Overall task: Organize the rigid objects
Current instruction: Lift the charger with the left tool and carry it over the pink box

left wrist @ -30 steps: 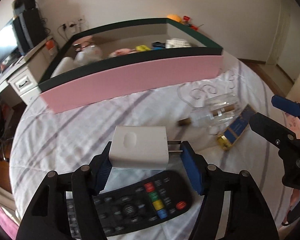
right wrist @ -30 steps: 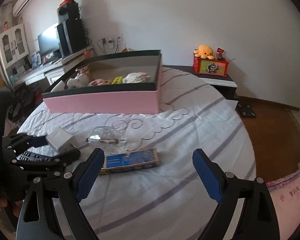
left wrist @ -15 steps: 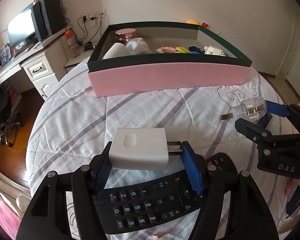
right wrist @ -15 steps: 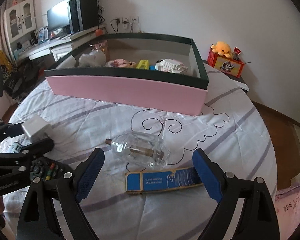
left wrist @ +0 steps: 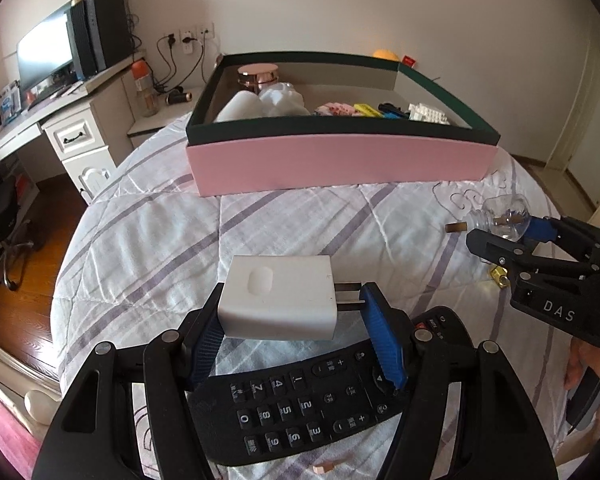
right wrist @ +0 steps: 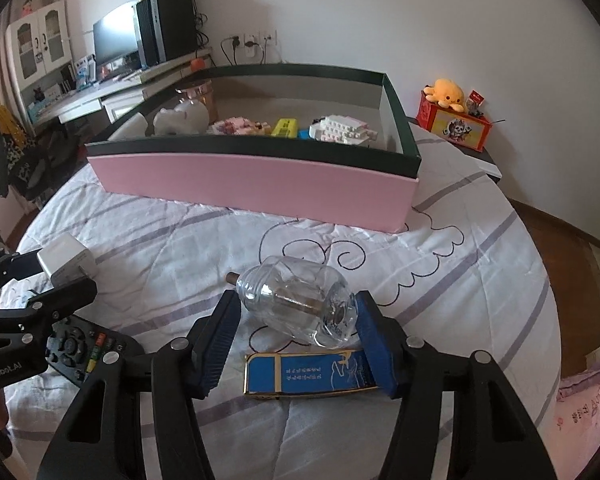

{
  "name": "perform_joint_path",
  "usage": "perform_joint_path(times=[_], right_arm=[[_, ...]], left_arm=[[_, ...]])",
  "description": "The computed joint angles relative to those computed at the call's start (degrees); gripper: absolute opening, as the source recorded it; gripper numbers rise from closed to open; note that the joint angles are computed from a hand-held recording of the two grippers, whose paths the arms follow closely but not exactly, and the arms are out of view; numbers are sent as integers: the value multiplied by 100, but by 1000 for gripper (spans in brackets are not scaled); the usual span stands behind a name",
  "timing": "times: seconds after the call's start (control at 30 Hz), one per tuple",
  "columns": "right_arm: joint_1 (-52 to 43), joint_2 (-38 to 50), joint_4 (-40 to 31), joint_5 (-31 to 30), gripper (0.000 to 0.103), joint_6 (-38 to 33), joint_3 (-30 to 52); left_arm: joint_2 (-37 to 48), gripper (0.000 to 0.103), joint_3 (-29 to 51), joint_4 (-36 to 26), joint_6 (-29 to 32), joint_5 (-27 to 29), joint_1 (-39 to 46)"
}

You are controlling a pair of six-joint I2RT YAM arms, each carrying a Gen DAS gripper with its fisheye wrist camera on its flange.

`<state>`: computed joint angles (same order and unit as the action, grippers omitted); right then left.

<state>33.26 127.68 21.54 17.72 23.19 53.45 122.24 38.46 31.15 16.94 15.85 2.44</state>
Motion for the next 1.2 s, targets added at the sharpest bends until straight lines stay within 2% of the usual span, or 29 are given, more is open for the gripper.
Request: perform_joint_path(times=[0.33,0.5,0.6,0.77,0.97,1.1,1.2], right_arm=[[374,-957,665,307,60,126,-899],[848,-1778,741,763,60,74,-1345],[1217,-2299,691,1153,60,57,-1577],[1834,-2972,522,1779,60,50,-1799],[2350,-3428,283,2268,60,31,-1858],[2602,-3596,219,2509,60,-22,-1843],[2693,-3702,220,2583,60,-97,-1854]], left_arm=[[-1048,67,-850,377,-54,352,342],[-2173,67,-1657,635,-88,692,658],[-3106,67,-2134,527,-42,955,919],[-4687,67,-2641,-85,39,1406,1412],[-6505,67,-2865,-1301,216,2020,2152],[-7158,67,-2842,-1826,295,2218,2480],[-7415,67,-2807,-1983,295,2268,2655]])
